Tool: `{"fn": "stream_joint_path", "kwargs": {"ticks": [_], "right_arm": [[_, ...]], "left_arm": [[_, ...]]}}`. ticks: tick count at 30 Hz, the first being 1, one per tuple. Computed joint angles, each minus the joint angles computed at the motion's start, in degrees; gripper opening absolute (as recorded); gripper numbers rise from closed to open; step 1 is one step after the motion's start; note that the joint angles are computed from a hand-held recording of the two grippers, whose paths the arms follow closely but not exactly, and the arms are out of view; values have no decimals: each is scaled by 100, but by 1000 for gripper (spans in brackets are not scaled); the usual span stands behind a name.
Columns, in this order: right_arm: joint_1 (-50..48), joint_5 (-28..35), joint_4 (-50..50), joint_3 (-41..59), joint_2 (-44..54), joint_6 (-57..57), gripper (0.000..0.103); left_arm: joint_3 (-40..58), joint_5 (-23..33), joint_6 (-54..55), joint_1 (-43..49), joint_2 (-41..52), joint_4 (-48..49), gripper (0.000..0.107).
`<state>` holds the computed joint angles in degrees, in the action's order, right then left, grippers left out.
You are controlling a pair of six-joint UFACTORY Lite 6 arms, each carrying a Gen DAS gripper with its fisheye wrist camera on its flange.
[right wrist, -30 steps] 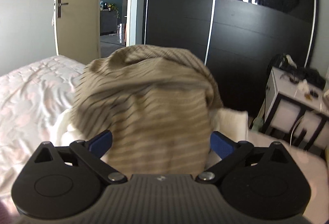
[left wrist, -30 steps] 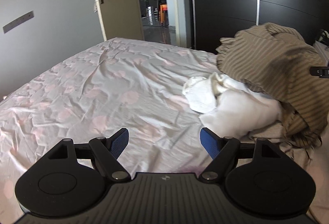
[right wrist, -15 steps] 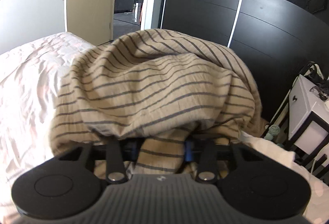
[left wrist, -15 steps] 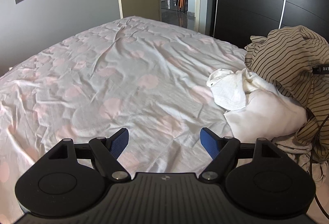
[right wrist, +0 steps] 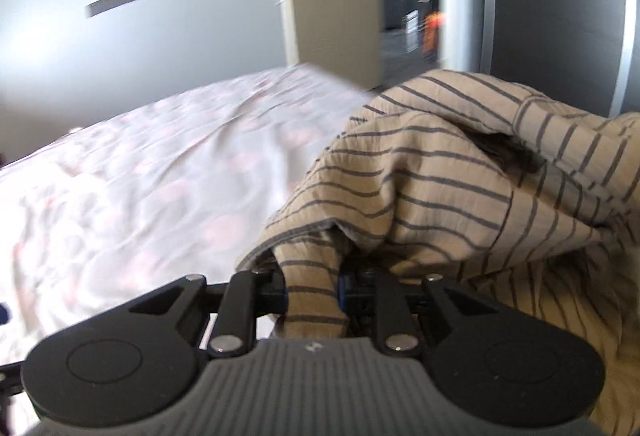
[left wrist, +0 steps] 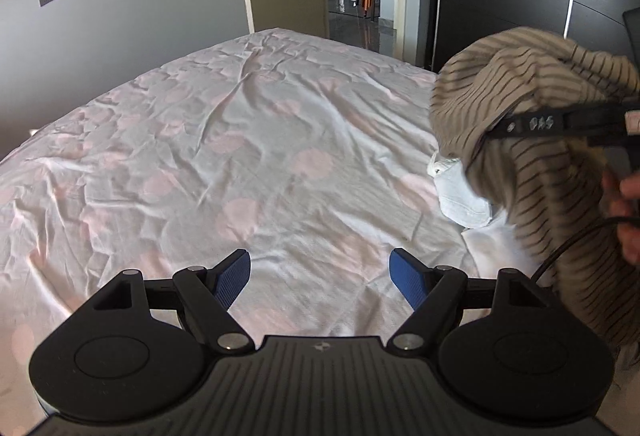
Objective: Fold clothes
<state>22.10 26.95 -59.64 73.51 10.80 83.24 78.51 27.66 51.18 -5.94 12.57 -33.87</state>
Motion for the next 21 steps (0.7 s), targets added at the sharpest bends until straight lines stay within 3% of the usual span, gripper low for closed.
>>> {"fn": "stream_joint_path", "kwargs": {"ticks": [3, 5, 6, 7, 10, 12, 21], "right_arm": [[184, 101, 308, 312, 427, -278, 37], [305, 223, -13, 126, 230, 76, 61], [336, 261, -128, -38, -1, 263, 77], [342, 288, -145, -166, -227, 345, 83], [584, 533, -160, -888, -1177, 606, 83], [917, 1103, -468, -1456, -1791, 929, 85], [2443, 5267, 390, -4222, -5437, 793, 86]], "left_arm": [[117, 26, -67, 46, 141, 61, 76], [148, 32, -32, 37, 179, 62, 76], [165, 31, -21, 29, 203, 64, 76], [196, 29, -29, 12, 243, 70, 76], [278, 64, 8, -71, 354, 10, 76], [318, 86, 53, -131, 414, -41, 76], [257, 99, 119, -258, 396, -93, 76]]}}
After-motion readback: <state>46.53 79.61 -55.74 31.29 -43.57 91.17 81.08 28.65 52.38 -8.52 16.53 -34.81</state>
